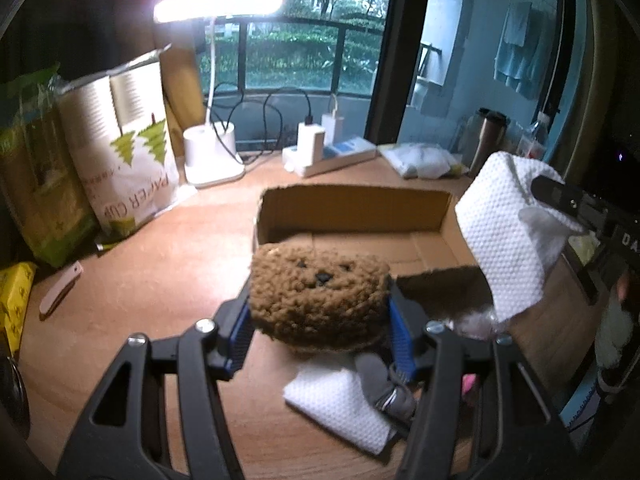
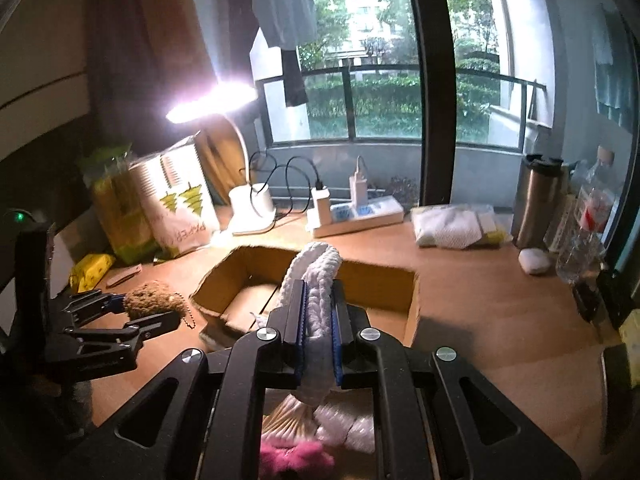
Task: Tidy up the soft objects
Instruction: 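Carry the sponge and white cloth into the cardboard box and open both tools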
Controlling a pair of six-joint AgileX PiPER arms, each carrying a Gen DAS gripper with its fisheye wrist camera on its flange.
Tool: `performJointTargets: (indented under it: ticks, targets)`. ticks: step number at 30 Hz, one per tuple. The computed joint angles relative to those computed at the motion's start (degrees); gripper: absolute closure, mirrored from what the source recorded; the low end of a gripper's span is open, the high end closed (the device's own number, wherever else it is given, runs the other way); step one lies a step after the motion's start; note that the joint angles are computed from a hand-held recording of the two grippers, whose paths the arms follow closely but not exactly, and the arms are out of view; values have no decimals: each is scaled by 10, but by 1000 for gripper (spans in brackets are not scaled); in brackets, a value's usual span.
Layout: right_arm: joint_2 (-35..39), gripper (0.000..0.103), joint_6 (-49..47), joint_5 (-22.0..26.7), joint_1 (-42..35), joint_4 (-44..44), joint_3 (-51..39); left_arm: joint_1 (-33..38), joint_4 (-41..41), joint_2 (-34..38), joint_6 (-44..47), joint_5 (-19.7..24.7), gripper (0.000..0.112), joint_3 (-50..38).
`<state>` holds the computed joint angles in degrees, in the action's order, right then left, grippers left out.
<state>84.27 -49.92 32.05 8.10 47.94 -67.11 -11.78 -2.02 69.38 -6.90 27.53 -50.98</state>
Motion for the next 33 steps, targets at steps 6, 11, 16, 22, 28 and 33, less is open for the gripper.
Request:
performJointTargets:
  ticks: [6, 11, 16, 22, 28, 33]
  targets:
    - [20, 92, -14, -2, -11, 11, -13, -17, 17, 8, -19, -3, 54, -21]
    - [46, 92, -26, -5, -24, 23, -31, -36, 22, 44, -25, -3, 54, -54]
    - [89, 92, -44, -4, -36, 39, -64, -59, 34, 98, -41, -6, 54, -99]
    - [150, 92, -64, 3, -49, 65, -109, -81, 33, 179, -47, 6, 54, -163]
    - [209, 92, -63, -8, -40, 51, -136, -90, -1, 266, -19, 35, 54, -224]
    - [237, 88, -51, 3, -35, 31, -144, -89, -37, 316, 9, 66, 52, -257]
